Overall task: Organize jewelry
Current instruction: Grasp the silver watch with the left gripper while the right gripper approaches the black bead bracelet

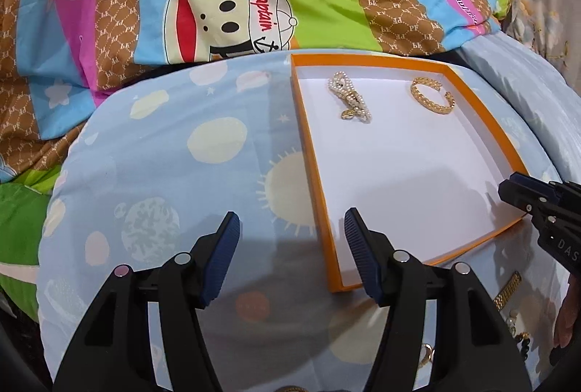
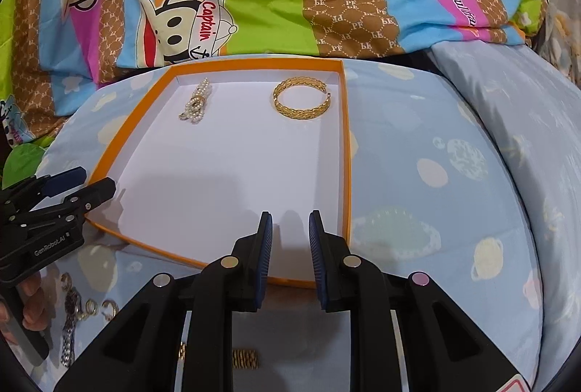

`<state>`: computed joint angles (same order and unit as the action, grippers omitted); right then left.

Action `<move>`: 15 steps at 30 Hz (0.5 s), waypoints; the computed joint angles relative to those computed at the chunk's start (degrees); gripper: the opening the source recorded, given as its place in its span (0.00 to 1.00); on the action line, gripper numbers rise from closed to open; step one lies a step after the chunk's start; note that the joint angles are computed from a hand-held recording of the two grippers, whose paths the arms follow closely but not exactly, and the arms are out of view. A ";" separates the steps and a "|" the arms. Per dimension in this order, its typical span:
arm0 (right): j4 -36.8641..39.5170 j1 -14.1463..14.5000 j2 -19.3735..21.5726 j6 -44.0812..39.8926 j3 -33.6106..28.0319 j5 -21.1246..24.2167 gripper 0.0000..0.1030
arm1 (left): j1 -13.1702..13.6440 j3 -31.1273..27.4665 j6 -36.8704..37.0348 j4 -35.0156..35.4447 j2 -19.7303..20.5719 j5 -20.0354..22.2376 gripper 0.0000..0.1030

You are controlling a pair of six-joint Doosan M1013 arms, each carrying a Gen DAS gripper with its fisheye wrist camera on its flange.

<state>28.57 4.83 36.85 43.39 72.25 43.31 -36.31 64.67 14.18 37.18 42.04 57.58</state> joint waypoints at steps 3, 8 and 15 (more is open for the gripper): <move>0.32 -0.08 -1.15 -1.41 2.02 -2.62 0.18 | -0.34 1.01 -0.60 -0.40 -0.63 -1.31 0.56; 6.74 -1.36 -3.57 -6.92 5.29 -4.12 0.21 | -1.20 3.09 -4.70 2.82 -2.39 -2.65 0.57; 14.09 -4.27 -8.78 -12.68 13.33 -2.85 0.44 | -3.52 8.90 -12.54 6.80 -6.91 -2.77 0.74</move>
<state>42.67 0.56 28.07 30.71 85.59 40.46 -39.83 73.57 1.65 43.98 35.13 54.81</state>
